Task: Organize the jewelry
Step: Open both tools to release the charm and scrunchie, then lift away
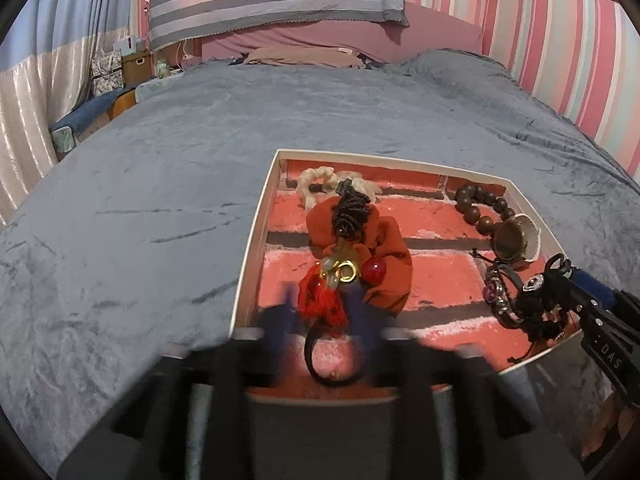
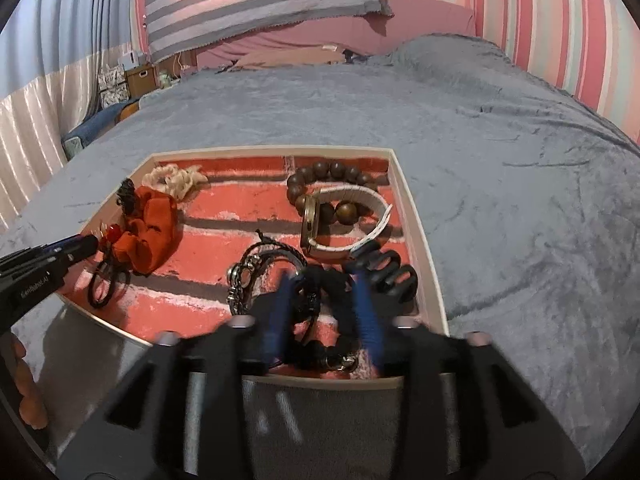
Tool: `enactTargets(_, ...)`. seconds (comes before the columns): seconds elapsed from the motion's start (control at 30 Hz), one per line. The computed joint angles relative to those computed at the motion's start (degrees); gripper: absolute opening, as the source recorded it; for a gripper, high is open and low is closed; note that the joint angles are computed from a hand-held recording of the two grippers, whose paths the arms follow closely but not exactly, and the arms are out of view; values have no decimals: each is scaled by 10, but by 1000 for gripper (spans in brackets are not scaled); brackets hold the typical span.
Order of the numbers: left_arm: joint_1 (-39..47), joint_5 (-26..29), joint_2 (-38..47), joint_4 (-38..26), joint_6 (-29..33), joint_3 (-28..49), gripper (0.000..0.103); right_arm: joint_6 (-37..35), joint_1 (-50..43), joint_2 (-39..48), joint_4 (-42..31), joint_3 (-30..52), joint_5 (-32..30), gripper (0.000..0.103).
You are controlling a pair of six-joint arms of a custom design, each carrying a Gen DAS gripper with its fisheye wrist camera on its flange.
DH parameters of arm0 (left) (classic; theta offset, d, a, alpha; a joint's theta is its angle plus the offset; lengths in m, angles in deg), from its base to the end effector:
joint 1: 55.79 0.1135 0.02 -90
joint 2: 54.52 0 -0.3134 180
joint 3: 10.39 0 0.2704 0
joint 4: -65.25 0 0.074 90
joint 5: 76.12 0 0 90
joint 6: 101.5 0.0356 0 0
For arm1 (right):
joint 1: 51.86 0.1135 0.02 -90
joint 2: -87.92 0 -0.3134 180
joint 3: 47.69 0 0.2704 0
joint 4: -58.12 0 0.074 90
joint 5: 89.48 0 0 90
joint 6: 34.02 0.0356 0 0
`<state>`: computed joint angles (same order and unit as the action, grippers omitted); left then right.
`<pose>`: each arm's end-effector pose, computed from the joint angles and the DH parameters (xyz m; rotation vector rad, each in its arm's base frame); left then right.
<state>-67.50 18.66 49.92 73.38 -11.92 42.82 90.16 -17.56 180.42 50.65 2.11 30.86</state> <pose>0.3396 -0.0734 0.1314 0.2710 2.3128 -0.2033 0.2575 0.1539 0.1628 0.2220 2.2850 -0.0464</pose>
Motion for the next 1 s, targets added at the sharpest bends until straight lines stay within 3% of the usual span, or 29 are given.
enactTargets(0.03, -3, -6, -15, 12, 1, -14, 66, -1, 1, -8, -5, -1, 0, 52)
enactTargets(0.17, -3, 11, -83, -7, 12, -47, 66, 9, 21, -63, -48, -11, 22, 64)
enactTargets(0.2, 0, 18, -103, -12, 15, -57, 66, 15, 30, -78, -59, -13, 32, 75)
enactTargets(0.23, 3, 23, -126, -16, 18, -68, 70, 24, 46, -101, -74, -19, 49, 85)
enactTargets(0.27, 7, 29, -151, -23, 22, -80, 81, 32, 63, -122, -94, -21, 69, 89)
enactTargets(0.33, 14, 30, -220, -39, 25, -111, 92, 58, 109, -161, -145, -20, 114, 99)
enactTargets(0.4, 23, 40, -293, -63, 31, -140, 95, 90, 152, -192, -195, -17, 146, 99)
enactTargets(0.5, 24, 29, -410, -123, 46, -173, 99, 190, 242, -218, -311, 6, 211, 99)
enactTargets(0.7, 35, 15, -652, -293, 68, -208, 99, 523, 435, -175, -614, 83, 293, 99)
enactTargets(0.87, 39, -4, -867, -467, 68, -217, 99, 783, 557, -108, -826, 138, 298, 99)
enactTargets(0.97, 70, 20, -964, -559, 75, -212, 99, 901, 622, -71, -905, 160, 282, 99)
enactTargets(1.0, 112, 58, -990, -586, 89, -209, 99, 943, 642, -54, -934, 168, 275, 99)
